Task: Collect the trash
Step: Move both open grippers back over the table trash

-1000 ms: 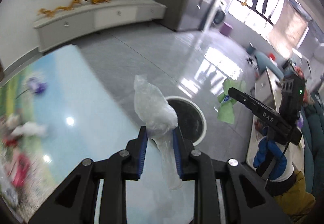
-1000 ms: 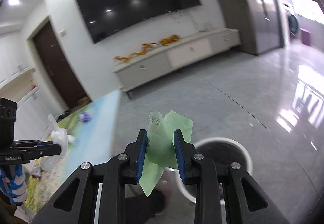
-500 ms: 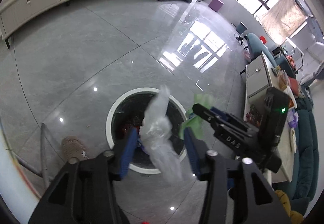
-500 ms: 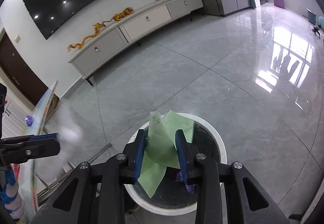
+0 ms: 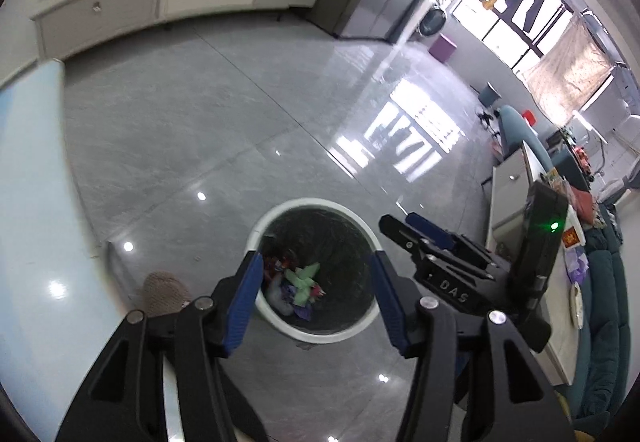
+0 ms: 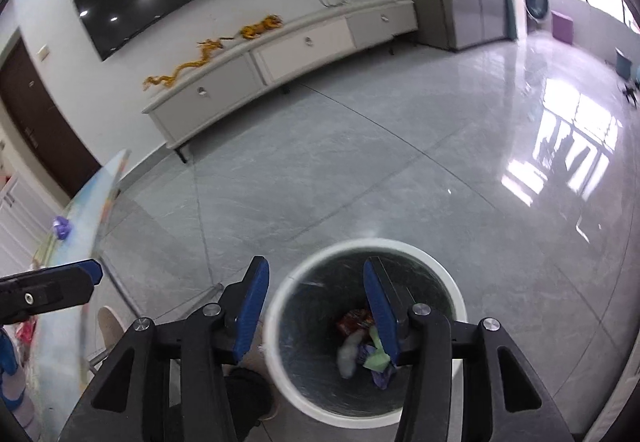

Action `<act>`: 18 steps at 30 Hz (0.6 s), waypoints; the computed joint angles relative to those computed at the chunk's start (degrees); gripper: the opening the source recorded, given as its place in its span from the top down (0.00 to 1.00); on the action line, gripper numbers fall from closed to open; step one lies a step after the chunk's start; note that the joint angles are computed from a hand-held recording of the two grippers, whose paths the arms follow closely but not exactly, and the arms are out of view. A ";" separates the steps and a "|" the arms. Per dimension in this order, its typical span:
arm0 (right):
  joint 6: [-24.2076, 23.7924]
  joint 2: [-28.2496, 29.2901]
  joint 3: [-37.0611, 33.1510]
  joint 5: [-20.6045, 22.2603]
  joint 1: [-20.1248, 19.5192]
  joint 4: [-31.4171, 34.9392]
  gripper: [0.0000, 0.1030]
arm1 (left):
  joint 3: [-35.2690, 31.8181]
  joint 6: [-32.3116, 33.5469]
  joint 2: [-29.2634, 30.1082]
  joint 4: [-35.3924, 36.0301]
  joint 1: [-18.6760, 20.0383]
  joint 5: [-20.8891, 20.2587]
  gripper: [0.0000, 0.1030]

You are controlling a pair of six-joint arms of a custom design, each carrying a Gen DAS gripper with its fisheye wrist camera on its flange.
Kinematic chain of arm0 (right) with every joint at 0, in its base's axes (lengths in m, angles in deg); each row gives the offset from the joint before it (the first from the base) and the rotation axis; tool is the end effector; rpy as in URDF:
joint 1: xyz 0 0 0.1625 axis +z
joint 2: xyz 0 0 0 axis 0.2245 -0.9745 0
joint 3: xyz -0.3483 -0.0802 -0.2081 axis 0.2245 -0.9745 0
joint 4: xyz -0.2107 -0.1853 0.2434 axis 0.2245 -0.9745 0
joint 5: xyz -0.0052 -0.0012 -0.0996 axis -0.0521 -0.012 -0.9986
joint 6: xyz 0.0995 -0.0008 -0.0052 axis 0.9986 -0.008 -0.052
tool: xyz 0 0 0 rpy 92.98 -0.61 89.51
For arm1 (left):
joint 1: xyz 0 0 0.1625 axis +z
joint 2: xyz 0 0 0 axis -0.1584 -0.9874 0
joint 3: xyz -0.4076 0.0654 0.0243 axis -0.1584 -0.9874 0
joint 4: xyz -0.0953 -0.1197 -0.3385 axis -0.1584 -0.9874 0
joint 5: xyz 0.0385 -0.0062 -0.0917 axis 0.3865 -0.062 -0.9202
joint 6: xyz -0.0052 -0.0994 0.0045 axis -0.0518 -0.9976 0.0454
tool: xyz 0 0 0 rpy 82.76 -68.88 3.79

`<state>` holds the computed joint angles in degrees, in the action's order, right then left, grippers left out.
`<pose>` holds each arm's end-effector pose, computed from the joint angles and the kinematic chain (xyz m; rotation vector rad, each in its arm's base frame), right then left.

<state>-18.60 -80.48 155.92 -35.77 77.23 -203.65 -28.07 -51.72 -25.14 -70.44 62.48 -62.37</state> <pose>0.0978 -0.6974 0.2993 0.1979 -2.5241 0.8663 -0.3385 -0.7384 0.1442 0.7117 2.7444 -0.4345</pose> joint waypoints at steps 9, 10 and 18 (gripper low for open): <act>-3.99 3.43 -3.15 2.86 9.67 -0.45 0.54 | 24.76 6.12 -19.80 -19.20 -1.48 12.13 0.48; -4.32 3.97 -3.61 3.32 10.67 -0.16 0.54 | 27.15 6.57 -21.99 -20.64 -1.24 12.79 0.48; -7.55 9.52 -9.22 5.33 17.57 4.91 0.54 | 38.99 7.13 -36.41 -25.18 1.52 17.53 0.48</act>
